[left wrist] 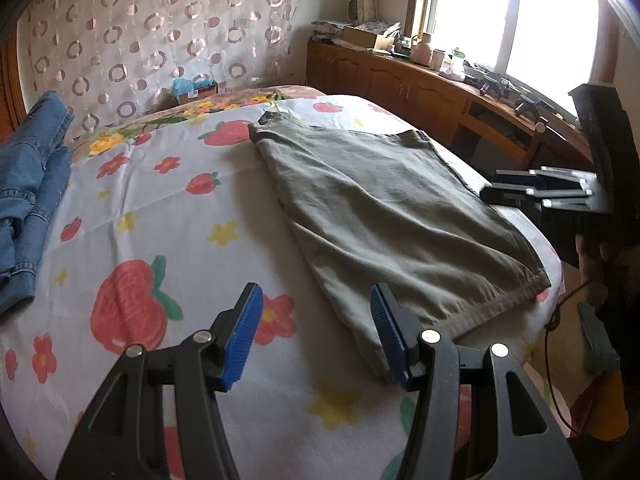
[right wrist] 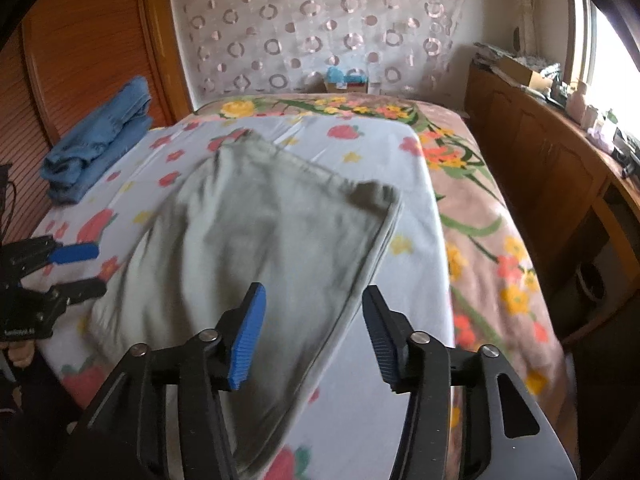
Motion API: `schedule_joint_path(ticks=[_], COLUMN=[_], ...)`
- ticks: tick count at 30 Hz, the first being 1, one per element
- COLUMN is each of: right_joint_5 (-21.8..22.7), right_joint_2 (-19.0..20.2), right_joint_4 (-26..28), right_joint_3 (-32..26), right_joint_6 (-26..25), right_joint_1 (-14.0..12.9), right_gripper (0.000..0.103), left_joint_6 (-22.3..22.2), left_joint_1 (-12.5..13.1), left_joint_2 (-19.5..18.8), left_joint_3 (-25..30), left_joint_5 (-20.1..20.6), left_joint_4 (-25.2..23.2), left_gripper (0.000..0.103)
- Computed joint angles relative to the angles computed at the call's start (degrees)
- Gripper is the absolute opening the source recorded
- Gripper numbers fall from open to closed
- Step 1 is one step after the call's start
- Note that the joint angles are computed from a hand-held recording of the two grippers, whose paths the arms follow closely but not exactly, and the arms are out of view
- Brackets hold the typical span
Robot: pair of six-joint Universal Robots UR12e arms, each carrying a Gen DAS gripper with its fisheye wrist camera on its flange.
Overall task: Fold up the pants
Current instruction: 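Move the open left gripper toward the folded pants hem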
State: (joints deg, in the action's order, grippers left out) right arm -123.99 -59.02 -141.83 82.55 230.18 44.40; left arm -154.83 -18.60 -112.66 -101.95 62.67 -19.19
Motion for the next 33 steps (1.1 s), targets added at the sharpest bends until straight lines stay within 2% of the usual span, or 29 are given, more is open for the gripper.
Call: schedule_joint_path(ticks=[10, 16, 20, 25, 33], right_joint_5=[0.16, -0.5, -1.13, -1.14, -0.4], right_joint_2=[1.17, 1.71, 1.58, 1.29, 0.71], right_joint_4=[4.74, 7.29, 8.1, 7.5, 4.94], right_joint_3=[-1.53, -2.28, -1.96, -1.1, 0.07], right_joint_6=[4.5, 6.55, 8.02, 9.27, 9.64], right_joint_1=[1.68, 2.54, 3.08, 3.39, 3.66], right_gripper=[0.058, 0.059, 0.062, 0.066, 0.066], left_joint_6=[-0.17, -0.29, 0.91, 3.79, 5.81], left_joint_1=[0.64, 1.04, 1.39, 1.49, 0.4], left_joint_2=[1.48, 1.89, 2.55, 3.39, 2.93], left_joint_3=[-2.44, -3.63, -4.72, -5.36, -4.57], left_joint_5=[-0.03, -0.26, -2.12, -4.29, -3.89], left_joint_4=[2.13, 1.48, 1.17, -0.55, -3.27], left_gripper=[0.055, 0.055, 0.055, 0.054, 0.048])
